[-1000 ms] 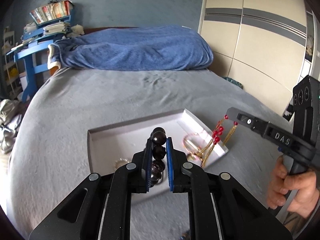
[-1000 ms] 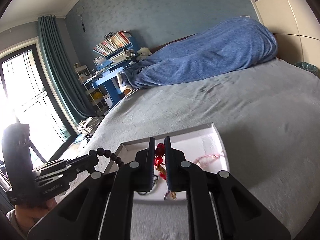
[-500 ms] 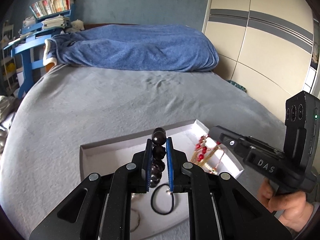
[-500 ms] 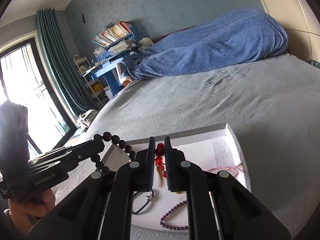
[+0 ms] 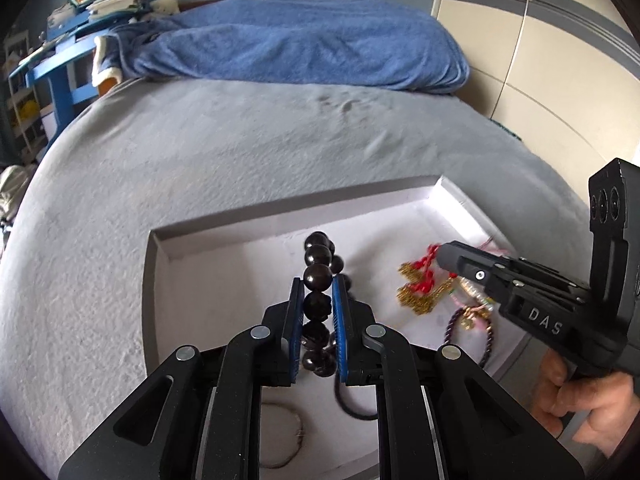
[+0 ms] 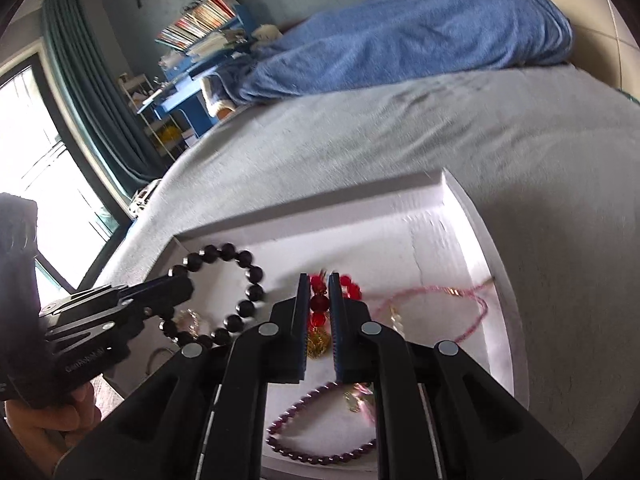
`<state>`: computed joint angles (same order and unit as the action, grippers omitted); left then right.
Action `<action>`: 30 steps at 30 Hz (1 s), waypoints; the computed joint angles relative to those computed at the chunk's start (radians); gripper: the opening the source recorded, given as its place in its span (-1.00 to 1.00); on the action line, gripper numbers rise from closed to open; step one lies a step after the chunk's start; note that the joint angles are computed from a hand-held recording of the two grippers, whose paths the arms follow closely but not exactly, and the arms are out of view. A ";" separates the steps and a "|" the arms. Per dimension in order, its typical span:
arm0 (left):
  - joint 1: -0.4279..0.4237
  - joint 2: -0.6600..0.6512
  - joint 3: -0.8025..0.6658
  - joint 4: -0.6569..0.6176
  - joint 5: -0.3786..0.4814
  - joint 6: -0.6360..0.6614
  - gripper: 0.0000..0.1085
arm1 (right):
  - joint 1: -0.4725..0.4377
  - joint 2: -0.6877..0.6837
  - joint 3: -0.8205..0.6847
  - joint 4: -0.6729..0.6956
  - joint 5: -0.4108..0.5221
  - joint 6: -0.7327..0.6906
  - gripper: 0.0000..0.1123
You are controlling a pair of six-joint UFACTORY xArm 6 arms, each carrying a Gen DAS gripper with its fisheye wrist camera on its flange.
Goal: Organize jewelry
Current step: 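Carry the bracelet and earring into the tray and open both tools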
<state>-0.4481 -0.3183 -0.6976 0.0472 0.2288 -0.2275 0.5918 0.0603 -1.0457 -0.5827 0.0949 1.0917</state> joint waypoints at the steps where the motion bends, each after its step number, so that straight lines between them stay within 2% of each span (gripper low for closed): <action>1: 0.004 0.000 0.003 0.018 0.004 -0.018 -0.69 | -0.001 -0.001 0.003 0.003 0.002 0.002 -0.83; 4: 0.013 -0.007 0.015 0.064 0.000 -0.061 -0.37 | -0.012 -0.020 0.023 -0.017 -0.005 0.029 -0.72; 7: 0.022 -0.027 0.030 0.137 -0.004 -0.110 -0.28 | -0.040 -0.056 0.049 -0.148 -0.029 0.175 -0.51; 9: 0.022 -0.049 0.047 0.140 -0.011 -0.110 -0.20 | -0.055 -0.078 0.059 -0.230 -0.031 0.264 -0.50; 11: 0.023 -0.079 0.073 0.156 -0.031 -0.120 0.10 | -0.069 -0.112 0.076 -0.331 -0.028 0.377 -0.49; 14: 0.021 -0.138 0.114 0.210 -0.049 -0.146 0.23 | -0.076 -0.166 0.107 -0.425 -0.019 0.489 -0.43; 17: 0.016 -0.205 0.153 0.253 -0.053 -0.188 0.23 | -0.063 -0.217 0.140 -0.458 0.000 0.533 -0.38; 21: 0.000 -0.311 0.220 0.229 -0.029 -0.211 0.24 | -0.026 -0.267 0.177 -0.437 0.040 0.514 -0.37; 29: -0.050 -0.482 0.324 0.233 0.099 -0.264 0.24 | 0.090 -0.360 0.249 -0.308 0.145 0.393 -0.23; 30: -0.057 -0.505 0.336 0.231 0.113 -0.268 0.25 | 0.105 -0.373 0.258 -0.297 0.161 0.384 -0.16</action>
<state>-0.5054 -0.8228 -0.3619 0.2779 0.3422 -0.4956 0.6965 -0.3127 -0.7874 -0.8800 0.2559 1.4761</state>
